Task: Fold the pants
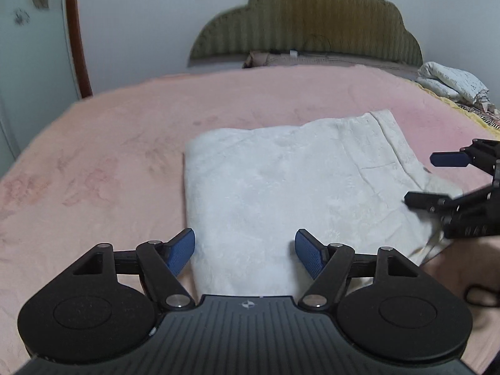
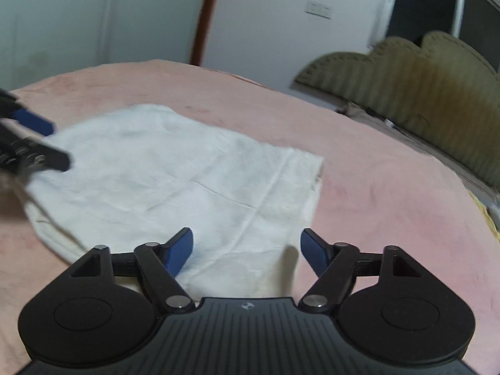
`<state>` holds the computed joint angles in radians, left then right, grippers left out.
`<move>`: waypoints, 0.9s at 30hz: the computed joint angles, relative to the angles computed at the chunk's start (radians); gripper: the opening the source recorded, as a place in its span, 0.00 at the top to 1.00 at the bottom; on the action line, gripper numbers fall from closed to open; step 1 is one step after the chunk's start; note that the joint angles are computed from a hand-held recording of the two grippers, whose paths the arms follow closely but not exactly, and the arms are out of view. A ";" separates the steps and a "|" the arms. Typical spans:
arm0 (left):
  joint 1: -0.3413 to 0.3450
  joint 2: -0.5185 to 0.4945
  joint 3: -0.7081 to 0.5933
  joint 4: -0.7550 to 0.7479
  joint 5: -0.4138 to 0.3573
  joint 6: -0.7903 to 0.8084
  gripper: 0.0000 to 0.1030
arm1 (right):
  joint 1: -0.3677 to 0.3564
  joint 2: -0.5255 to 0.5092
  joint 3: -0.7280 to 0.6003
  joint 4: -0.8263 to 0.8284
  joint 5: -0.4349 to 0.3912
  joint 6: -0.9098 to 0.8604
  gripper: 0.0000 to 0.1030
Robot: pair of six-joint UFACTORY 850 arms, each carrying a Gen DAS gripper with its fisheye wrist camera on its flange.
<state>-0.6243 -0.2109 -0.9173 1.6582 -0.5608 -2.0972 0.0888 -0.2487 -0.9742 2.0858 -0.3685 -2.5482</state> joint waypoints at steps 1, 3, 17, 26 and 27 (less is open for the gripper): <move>-0.002 0.011 0.019 0.022 -0.022 -0.045 0.27 | -0.011 0.001 0.001 -0.021 -0.017 0.059 0.24; 0.017 0.038 0.043 0.018 -0.042 -0.130 0.27 | -0.023 0.020 0.018 0.014 -0.034 0.077 0.24; -0.065 0.180 0.222 0.152 -0.120 0.093 0.16 | 0.037 0.059 0.082 0.152 -0.045 -0.122 0.12; 0.071 0.142 0.141 0.294 0.090 -0.235 0.05 | -0.061 0.018 0.009 -0.115 -0.140 0.309 0.08; 0.098 0.132 0.126 0.347 0.132 -0.316 0.04 | -0.074 -0.004 -0.019 -0.168 -0.160 0.384 0.08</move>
<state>-0.5262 -0.0788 -0.7915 2.0049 -0.4289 -2.4137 0.0144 -0.2527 -0.9930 1.9178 -0.5289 -2.1642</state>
